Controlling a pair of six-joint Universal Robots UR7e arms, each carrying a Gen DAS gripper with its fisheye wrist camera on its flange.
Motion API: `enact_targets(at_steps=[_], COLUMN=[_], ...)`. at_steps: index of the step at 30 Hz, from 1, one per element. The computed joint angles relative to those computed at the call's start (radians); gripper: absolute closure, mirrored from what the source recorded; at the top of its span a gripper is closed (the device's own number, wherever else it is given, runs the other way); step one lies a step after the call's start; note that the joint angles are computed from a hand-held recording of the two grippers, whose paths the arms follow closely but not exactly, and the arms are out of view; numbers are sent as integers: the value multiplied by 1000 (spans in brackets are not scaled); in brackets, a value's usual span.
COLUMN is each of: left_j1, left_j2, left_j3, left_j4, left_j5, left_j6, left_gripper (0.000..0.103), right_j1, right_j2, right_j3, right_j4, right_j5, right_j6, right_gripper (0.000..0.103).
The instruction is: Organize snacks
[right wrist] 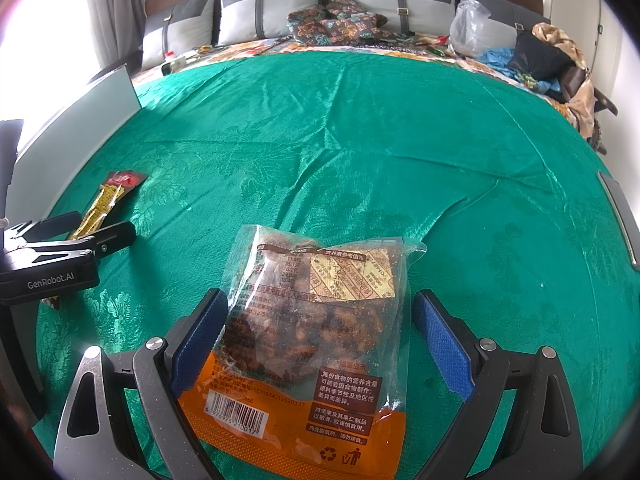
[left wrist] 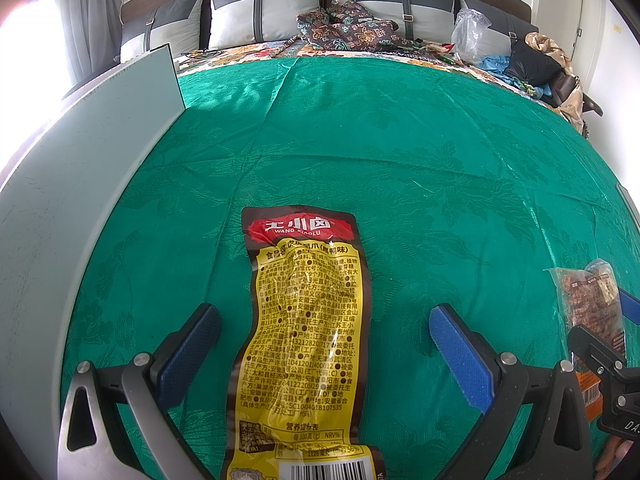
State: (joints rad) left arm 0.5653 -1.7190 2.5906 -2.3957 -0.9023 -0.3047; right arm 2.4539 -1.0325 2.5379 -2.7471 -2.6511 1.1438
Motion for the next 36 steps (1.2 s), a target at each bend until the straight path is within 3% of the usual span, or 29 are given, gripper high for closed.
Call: enact_targets(at_steps=[3,6,9,12,15,17,19,20,23,24,26,28,30,31,33,36], left_j1=[-3,52,104,138,121,100,100,102,100,111,141,168,166,153,147,145], left_j2=[-1,15,33,16,10,19,38,39,-18,-26,-67,-126,-220,-260,-323,-394], left_j3=[1,-86,-195,-234,-223,-210,-216,-219,-208,-217,-222,-228,-217,-206,-195,-192], left_j4=[2,141,359,446,453,438,432,432,408,433,444,465,493,507,540,569], left_j5=[0,-84,-134,-154,-141,-131,-125,-123,-103,-107,-152,-223,-278,-291,-309,-321], left_j6=[-9,93,134,144,129,110,74,61,97,110,141,145,130,110,81,69], left_gripper=[0,0,0,0,0,0,0,3,50,54,58,65,65,65,65,65], right_j1=[-1,-49,-93,-117,-138,-101,-79,-67,-47,-47,-33,-26,-3,15,41,28], right_j2=[-6,-106,-289,-349,-256,-140,-31,15,58,44,0,-53,-92,-116,-144,-135], right_j3=[0,1,20,4,-65,-125,-207,-235,-243,-238,-229,-210,-179,-153,-119,-108], right_j4=[5,39,132,211,345,355,443,453,348,352,389,396,327,257,180,175], right_j5=[6,119,237,294,327,260,213,191,184,204,223,257,274,282,289,321], right_j6=[-1,-73,42,121,242,265,286,251,51,39,58,94,95,97,123,142], right_gripper=[7,9,9,9,7,7,6,6,10,12,38,46,64,85,86,86])
